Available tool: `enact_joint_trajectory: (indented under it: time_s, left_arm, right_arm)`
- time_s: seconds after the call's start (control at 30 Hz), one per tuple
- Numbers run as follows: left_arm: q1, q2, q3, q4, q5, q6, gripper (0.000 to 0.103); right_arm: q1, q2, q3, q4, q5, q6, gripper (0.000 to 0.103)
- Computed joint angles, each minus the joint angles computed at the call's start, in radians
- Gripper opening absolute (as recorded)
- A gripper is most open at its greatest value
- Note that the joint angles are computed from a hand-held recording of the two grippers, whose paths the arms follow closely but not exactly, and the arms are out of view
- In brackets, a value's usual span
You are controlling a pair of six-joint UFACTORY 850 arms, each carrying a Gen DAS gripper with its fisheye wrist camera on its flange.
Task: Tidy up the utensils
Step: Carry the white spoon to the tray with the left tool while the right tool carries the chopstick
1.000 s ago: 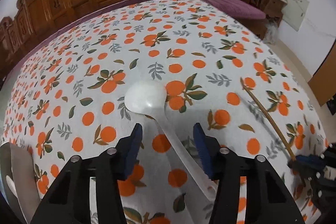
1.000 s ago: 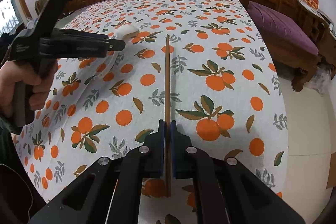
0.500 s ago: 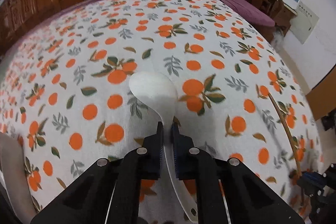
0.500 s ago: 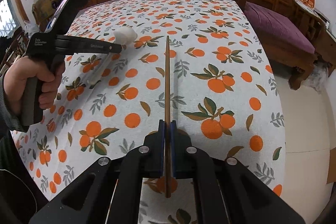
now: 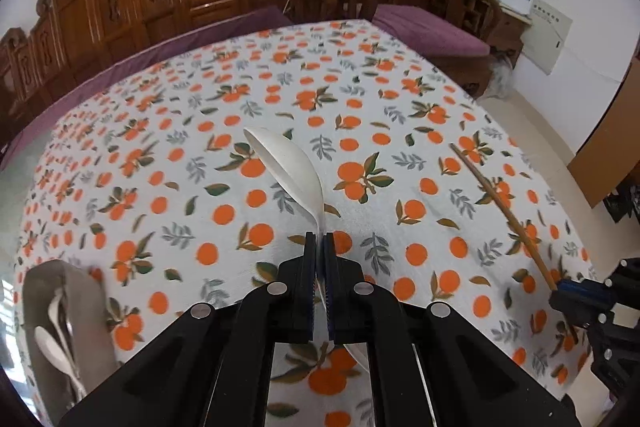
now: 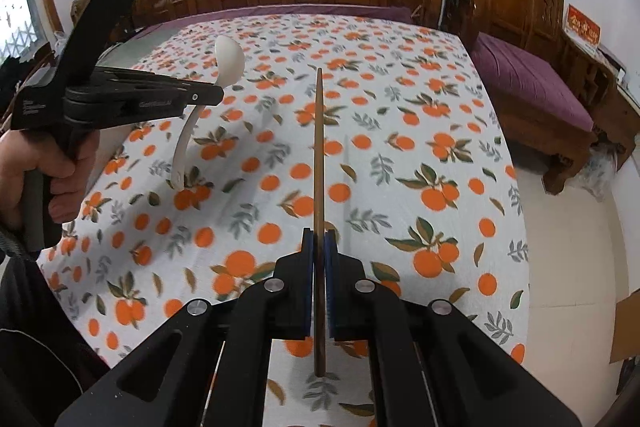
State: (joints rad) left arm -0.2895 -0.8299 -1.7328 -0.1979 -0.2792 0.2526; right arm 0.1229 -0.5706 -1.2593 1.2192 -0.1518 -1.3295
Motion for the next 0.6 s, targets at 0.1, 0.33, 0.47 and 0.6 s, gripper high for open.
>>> enact_joint_trajectory:
  time_s: [0.1, 0.33, 0.47, 0.6]
  left_arm:
    - [0.012, 0.048, 0.054, -0.052, 0.021, 0.07, 0.003]
    - [0.053, 0.146, 0.167, -0.177, 0.064, 0.231, 0.003]
    - [0.085, 0.188, 0.217, -0.248, 0.077, 0.322, 0.003]
    - [0.12, 0.221, 0.255, -0.267, 0.081, 0.361, 0.003]
  right_arm:
    - [0.017, 0.016, 0.006, 0.013, 0.01, -0.008, 0.006]
    - [0.069, 0.018, -0.018, -0.096, 0.024, 0.099, 0.006]
    - [0.101, 0.007, -0.045, -0.153, 0.026, 0.156, 0.006]
    - [0.129, -0.004, -0.07, -0.164, 0.024, 0.174, 0.006]
